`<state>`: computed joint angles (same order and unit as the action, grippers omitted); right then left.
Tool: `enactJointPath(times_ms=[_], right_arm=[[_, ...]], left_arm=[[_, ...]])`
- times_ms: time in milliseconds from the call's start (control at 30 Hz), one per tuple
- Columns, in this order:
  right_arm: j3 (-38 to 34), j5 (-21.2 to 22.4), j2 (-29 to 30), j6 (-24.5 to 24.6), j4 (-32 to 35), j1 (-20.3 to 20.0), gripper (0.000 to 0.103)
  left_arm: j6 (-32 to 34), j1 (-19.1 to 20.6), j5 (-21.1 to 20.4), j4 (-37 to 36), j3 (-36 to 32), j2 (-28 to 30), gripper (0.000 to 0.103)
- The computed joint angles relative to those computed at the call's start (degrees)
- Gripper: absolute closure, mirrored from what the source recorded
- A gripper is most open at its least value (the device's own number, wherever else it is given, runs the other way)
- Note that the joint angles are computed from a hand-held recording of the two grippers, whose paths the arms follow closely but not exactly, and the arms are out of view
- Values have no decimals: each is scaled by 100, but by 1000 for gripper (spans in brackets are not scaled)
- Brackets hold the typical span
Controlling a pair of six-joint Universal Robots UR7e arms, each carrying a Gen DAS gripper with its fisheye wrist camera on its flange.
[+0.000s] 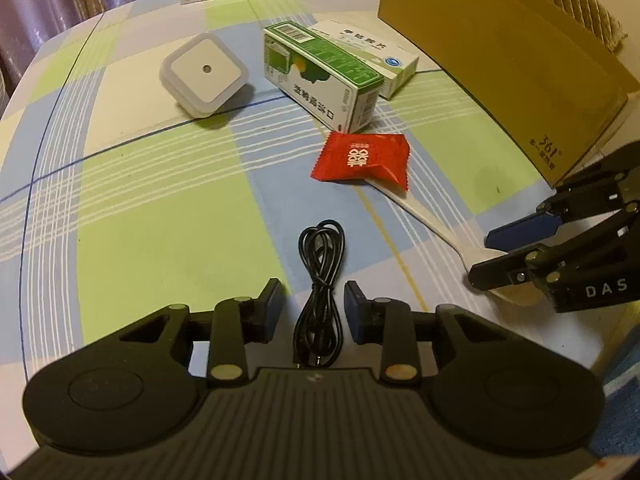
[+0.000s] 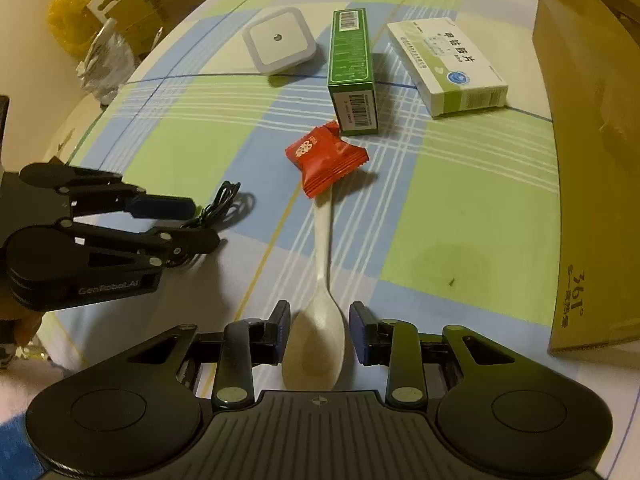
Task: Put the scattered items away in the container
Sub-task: 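Grasp the white plastic spoon with the right gripper while the left holds the cable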
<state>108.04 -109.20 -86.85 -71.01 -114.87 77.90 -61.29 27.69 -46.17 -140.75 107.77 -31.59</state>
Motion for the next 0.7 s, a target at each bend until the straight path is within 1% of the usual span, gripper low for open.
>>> enactJointPath(times_ms=[33,67,100,133,167,300,433,500,533,567,600,700], right_arm=[[28,-35,-16,-88,-55,9,71],[60,-85,-42,-197,-110,20,66],[109,-158,-74,-335,-188,34,58],[160,-249,-103,-478,-273,48,53],[202,-321,-132,-615,-337,52,50],[230,-336,-193,-802,-310,7,50],[439,-451,-255,-1108,-604,52,50],[554,-508,-285,-1287,-788,77,51],[603,-528,-301,-1370,-876,85,53],[653,-528,-329,-1437,-972,87,66],[667,-523,-338,-1437,-1028,91,73],[512,-549,-277,-1164,-816,97,73]], left_arm=[[16,4,-10,28,-21,8,75],[19,3,-21,69,-39,12,75],[16,-3,-32,115,-53,13,81],[16,-12,-42,155,-59,10,86],[5,-24,-58,186,-57,1,87],[-60,-85,-112,193,-11,-12,88],[-98,-115,-130,210,-9,-7,88],[-94,-118,-143,184,-1,-6,88],[-89,-120,-154,169,5,-9,88],[-82,-124,-167,156,11,-15,88],[-85,-135,-170,155,19,-23,88],[-117,-177,-164,170,35,-49,88]])
